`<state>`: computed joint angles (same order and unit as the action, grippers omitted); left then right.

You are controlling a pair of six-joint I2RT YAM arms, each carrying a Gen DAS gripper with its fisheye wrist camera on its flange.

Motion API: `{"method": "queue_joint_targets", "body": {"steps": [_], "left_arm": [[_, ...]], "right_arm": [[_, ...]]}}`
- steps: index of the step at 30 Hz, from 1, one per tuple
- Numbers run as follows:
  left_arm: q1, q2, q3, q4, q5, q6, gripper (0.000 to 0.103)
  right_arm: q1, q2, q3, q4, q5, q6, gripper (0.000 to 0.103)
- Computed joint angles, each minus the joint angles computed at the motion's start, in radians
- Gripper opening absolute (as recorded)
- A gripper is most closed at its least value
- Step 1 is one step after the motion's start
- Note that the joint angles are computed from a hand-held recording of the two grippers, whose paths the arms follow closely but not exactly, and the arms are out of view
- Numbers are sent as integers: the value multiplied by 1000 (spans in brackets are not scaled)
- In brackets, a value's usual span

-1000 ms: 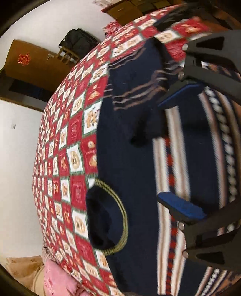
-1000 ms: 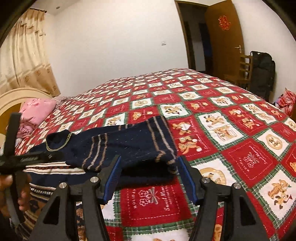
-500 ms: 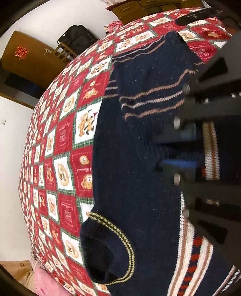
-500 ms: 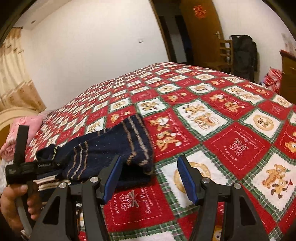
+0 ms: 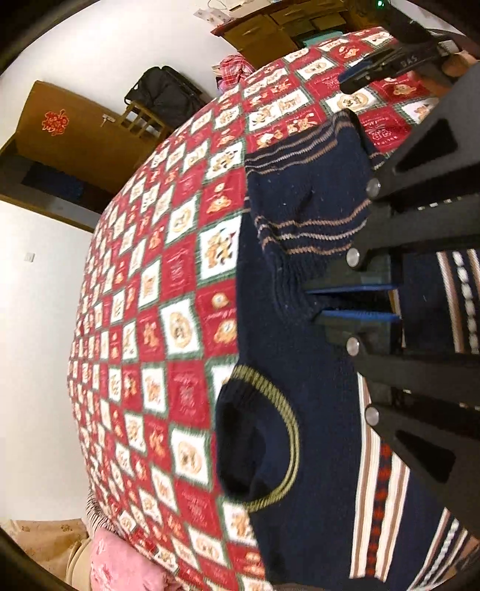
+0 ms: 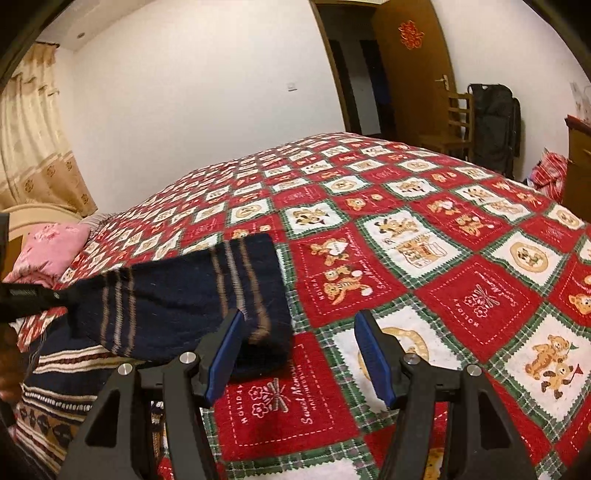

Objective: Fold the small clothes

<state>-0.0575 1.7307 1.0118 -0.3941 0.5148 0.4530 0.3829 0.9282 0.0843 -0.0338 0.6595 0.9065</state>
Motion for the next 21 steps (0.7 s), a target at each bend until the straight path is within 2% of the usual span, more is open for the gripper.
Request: {"method": "queue_joint_targets", "body": {"steps": [4,9,15,21], "left_arm": [[68,10,63,-61,-2,59,8],[143,57,133,-81,-21,100,8],[199,123,195,-68,-49,127,8],[232,181,231,-53,-67,137,8]], "right_arm": [[46,33,10,24,23,-6,64],[105,88,23,66,46,-25,64],[196,161,51,102,105,-52,66],[257,238,74,157,115,-92,67]]}}
